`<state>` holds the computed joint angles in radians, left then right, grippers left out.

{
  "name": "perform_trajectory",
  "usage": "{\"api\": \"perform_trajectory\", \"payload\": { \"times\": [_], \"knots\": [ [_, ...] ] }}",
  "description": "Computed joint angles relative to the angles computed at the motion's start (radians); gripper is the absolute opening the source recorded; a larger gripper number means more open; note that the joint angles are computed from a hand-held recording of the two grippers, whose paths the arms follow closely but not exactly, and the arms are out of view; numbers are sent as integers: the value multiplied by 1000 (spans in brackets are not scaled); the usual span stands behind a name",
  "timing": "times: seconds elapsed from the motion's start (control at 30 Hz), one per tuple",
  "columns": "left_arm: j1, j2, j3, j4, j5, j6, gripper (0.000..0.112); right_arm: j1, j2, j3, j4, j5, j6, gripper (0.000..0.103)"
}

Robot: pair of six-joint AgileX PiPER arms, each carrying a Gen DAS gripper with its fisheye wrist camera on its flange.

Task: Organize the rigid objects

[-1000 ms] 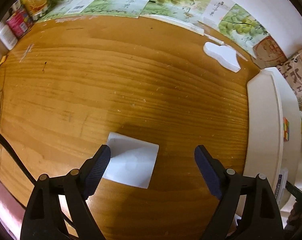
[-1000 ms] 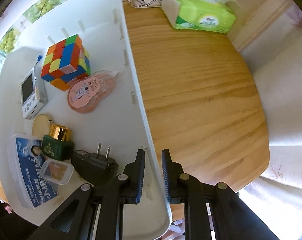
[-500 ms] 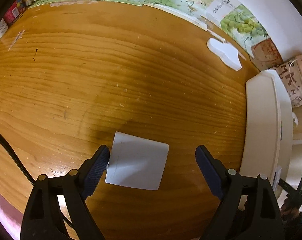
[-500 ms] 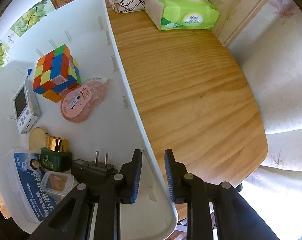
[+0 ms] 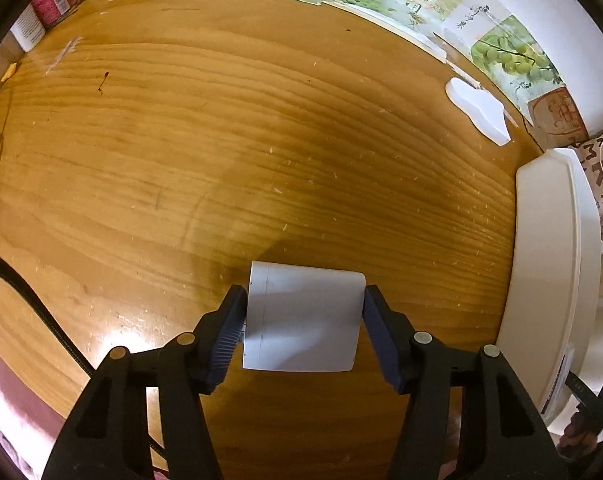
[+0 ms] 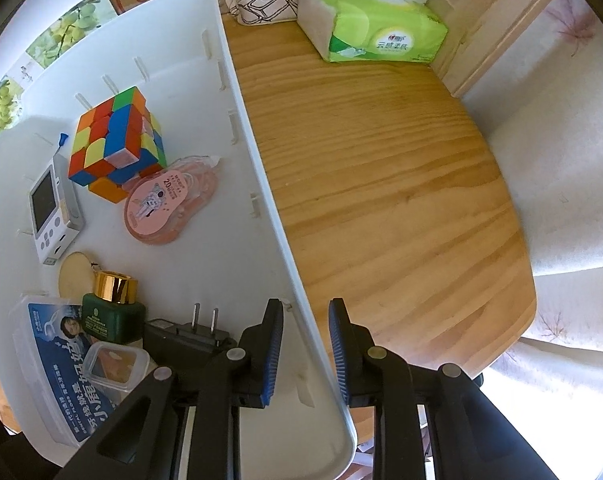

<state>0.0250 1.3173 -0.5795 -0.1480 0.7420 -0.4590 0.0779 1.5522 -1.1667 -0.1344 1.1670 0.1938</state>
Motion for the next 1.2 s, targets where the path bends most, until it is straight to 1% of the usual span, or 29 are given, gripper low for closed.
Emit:
{"api": "perform_trajectory", "payload": {
  "times": [0.13, 0.33, 0.43, 0.53, 0.67, 0.7, 0.8, 0.83, 0.9, 1.03, 1.2],
  "knots": [
    [-44, -29, 17, 17, 3, -61, 62, -6, 4, 10, 15, -14, -30, 25],
    [-123, -104, 45, 18, -28, -172, 61, -27, 7, 24, 47, -27, -120, 25],
    [-185, -150, 51, 41, -55, -262, 61, -35, 14, 22, 53, -26, -171, 22],
    [-267, -186, 50, 93, -83, -387, 61, -47, 21, 15, 68, -20, -232, 19],
    [-384, -232, 44, 217, -112, -597, 61, -64, 30, 2, 89, -5, -300, 16],
    [-423, -254, 46, 274, -123, -687, 61, -61, 28, 5, 93, -3, -309, 16],
    [-497, -296, 55, 413, -159, -889, 61, -63, 25, 8, 102, 1, -354, 16],
    [-528, -304, 52, 475, -161, -974, 61, -59, 22, 11, 105, 3, -361, 16],
    [-596, -312, 35, 590, -137, -1124, 61, -65, 14, 16, 121, 12, -386, 15],
    [-684, -292, 2, 722, -103, -1309, 61, -59, 1, 26, 125, 24, -423, 15],
    [-749, -248, -50, 786, -94, -1425, 61, -49, -2, 29, 122, 28, -469, 15]
  ]
}}
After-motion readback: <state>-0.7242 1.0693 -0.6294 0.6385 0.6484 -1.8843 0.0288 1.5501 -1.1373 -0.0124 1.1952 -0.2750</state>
